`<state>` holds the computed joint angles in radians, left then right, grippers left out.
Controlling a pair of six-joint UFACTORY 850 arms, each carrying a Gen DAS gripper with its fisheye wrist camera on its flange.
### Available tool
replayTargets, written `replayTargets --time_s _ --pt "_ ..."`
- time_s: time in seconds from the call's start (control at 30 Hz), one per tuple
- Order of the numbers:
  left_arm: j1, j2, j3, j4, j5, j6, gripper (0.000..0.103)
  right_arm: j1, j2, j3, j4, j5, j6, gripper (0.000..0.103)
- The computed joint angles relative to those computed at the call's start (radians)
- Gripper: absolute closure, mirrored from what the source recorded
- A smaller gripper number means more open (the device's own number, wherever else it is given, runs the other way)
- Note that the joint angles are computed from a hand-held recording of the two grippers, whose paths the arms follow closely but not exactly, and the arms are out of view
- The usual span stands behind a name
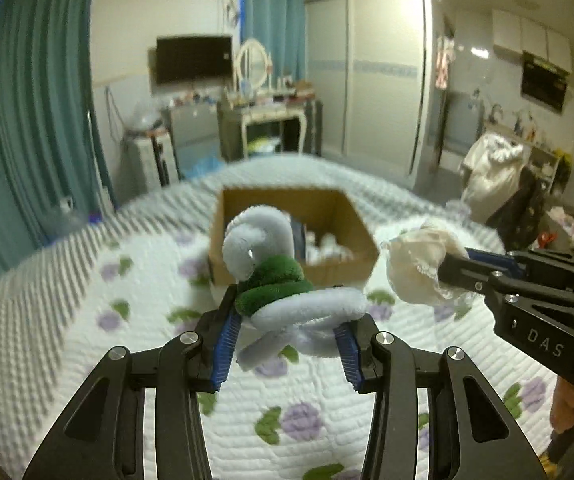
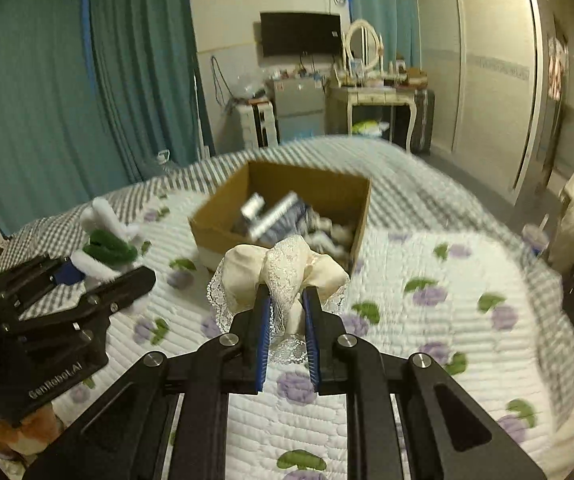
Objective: Organize soft objects
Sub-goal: 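Lift the lace cloth with the right gripper into the box while the left gripper releases the toy there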
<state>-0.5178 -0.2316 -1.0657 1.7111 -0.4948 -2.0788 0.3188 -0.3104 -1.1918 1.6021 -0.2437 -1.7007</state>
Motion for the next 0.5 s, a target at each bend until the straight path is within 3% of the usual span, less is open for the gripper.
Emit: replayTargets --time_s 0.13,0.23,0.5 --pt "0.016 0.044 -0.014 0.005 -0.008 0.037 0.06 0.019 0.053 -0.02 -0.04 0.019 0.032 0.088" --pt "0.036 0.044 -0.045 0.017 -0.003 0.067 0.06 0.027 0.067 -0.059 0.021 0.031 -0.029 0.088" --pt "0.112 -0.078 -0.21 0.034 0.038 0.135 0.06 0.024 -0.032 -0.25 0.104 0.006 -0.058 0.088"
